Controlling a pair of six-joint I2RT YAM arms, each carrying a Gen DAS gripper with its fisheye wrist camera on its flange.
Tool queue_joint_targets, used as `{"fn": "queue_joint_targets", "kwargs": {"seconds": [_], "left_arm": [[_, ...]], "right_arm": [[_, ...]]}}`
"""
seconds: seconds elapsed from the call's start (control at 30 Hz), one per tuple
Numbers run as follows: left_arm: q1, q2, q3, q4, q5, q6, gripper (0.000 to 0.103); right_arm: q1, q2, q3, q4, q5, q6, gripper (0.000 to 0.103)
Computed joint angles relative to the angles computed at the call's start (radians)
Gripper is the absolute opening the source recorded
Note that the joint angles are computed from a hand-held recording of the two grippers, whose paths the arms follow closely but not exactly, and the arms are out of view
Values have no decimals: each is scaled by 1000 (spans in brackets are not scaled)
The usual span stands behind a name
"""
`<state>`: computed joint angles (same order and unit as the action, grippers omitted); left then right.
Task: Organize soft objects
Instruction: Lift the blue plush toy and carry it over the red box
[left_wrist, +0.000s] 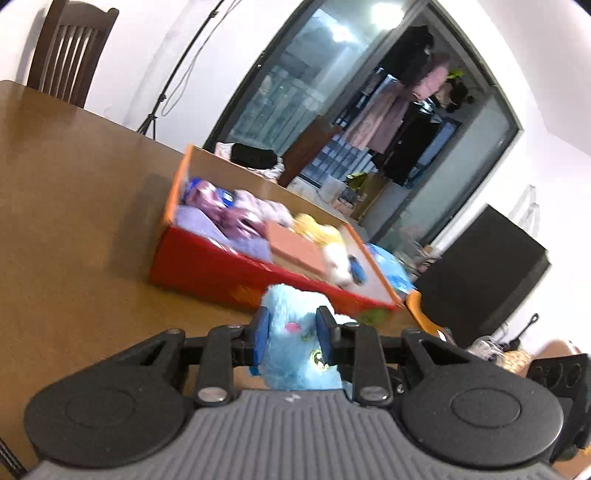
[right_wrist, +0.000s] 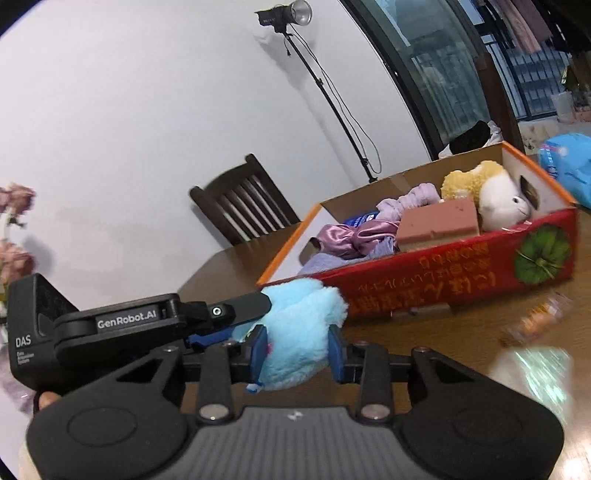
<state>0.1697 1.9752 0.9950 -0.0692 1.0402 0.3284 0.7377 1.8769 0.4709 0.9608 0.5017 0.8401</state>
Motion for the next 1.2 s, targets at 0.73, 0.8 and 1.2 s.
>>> {"fn": "queue_joint_targets", "kwargs": {"seconds": [0.73, 0.8, 1.2], "left_arm": [[261, -180, -492, -212, -54, 531, 27], [270, -169, -484, -236, -49, 546, 27], [132, -305, -442, -145, 27, 321, 29]], "right_arm": [[659, 14, -88, -478, 488, 716, 34], [667, 6, -62, -567, 501, 747, 36], [546, -190, -153, -460, 504, 467, 28]]}}
